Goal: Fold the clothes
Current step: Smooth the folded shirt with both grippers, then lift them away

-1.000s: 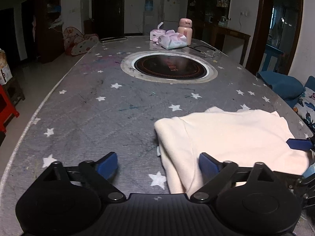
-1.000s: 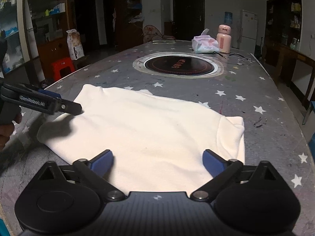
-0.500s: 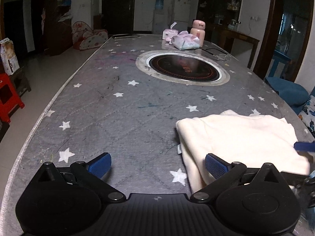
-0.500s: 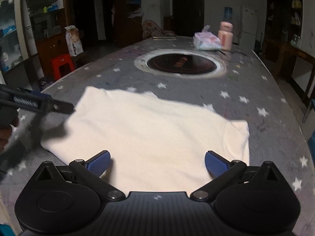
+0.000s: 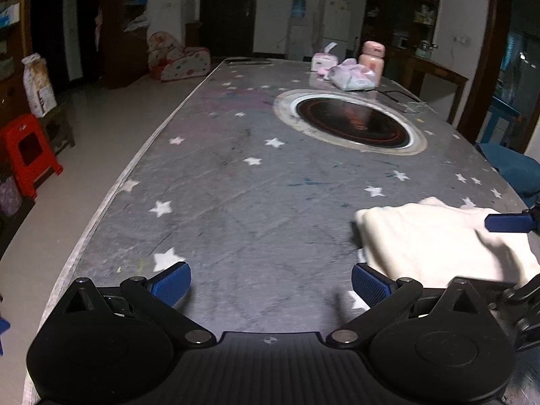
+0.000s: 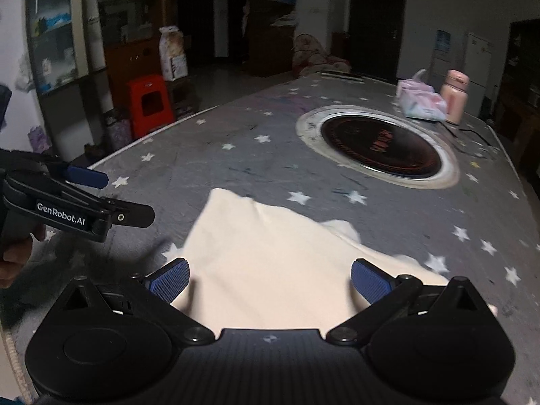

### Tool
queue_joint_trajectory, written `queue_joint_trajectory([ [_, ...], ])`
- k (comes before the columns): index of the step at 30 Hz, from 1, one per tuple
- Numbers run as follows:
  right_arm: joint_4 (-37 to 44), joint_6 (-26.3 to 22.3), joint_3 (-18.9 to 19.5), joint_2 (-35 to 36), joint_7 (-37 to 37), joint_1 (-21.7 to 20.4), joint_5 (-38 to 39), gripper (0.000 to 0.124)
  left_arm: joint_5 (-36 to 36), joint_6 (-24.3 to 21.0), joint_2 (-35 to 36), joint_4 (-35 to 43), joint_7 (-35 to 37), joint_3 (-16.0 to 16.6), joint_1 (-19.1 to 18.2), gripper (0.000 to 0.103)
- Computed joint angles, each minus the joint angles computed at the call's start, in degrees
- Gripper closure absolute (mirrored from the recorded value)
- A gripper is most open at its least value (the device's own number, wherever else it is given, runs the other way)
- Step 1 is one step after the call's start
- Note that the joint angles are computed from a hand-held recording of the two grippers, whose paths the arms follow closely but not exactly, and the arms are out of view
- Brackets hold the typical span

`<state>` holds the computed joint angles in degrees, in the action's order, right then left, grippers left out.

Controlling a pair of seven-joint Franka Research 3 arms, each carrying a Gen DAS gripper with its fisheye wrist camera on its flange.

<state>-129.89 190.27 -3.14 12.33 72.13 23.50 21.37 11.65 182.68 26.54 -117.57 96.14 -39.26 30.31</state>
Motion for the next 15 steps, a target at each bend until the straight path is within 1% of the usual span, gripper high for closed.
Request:
queue_joint_trajectory([
  [3, 2.67, -1.19, 0.51, 2.46, -0.3, 0.07, -0.93, 0.021, 0.0, 0.26, -0.07, -0.05, -0.17, 0.23, 0.04, 0.0],
  [6, 3.78, -1.32, -4.65, 4.47, -0.68, 6.0, -1.66, 0.021, 0.05, 0.07, -0.43, 0.17, -0.97, 1.79, -1.25, 0.0],
  [7, 3.6, 0.0, -6.83, 5.04, -0.82, 8.56, -1.46, 0.021, 0.01, -0.01, -0.6, 0.24, -1.27, 2.6, -1.95, 0.0],
  [9, 2.97, 1.05, -9.51, 4.78, -1.82, 11.78, 0.19, 0.021, -0.19, -0.25, -0.79, 0.2, -1.44, 3.16, -2.33, 0.0],
  [12, 0.03, 4.08, -9.49, 2.5, -5.15, 12.94, 1.77, 0.021, -0.53, -0.28, -0.88, 0.26, -1.52, 3.83, -3.0, 0.0],
  [15, -2.68, 8.08, -9.77, 1.45, -10.2, 15.17, 4.35, 0.021, -1.11, -0.66, -0.7, 0.45, -1.56, 3.42, -3.01, 0.0],
])
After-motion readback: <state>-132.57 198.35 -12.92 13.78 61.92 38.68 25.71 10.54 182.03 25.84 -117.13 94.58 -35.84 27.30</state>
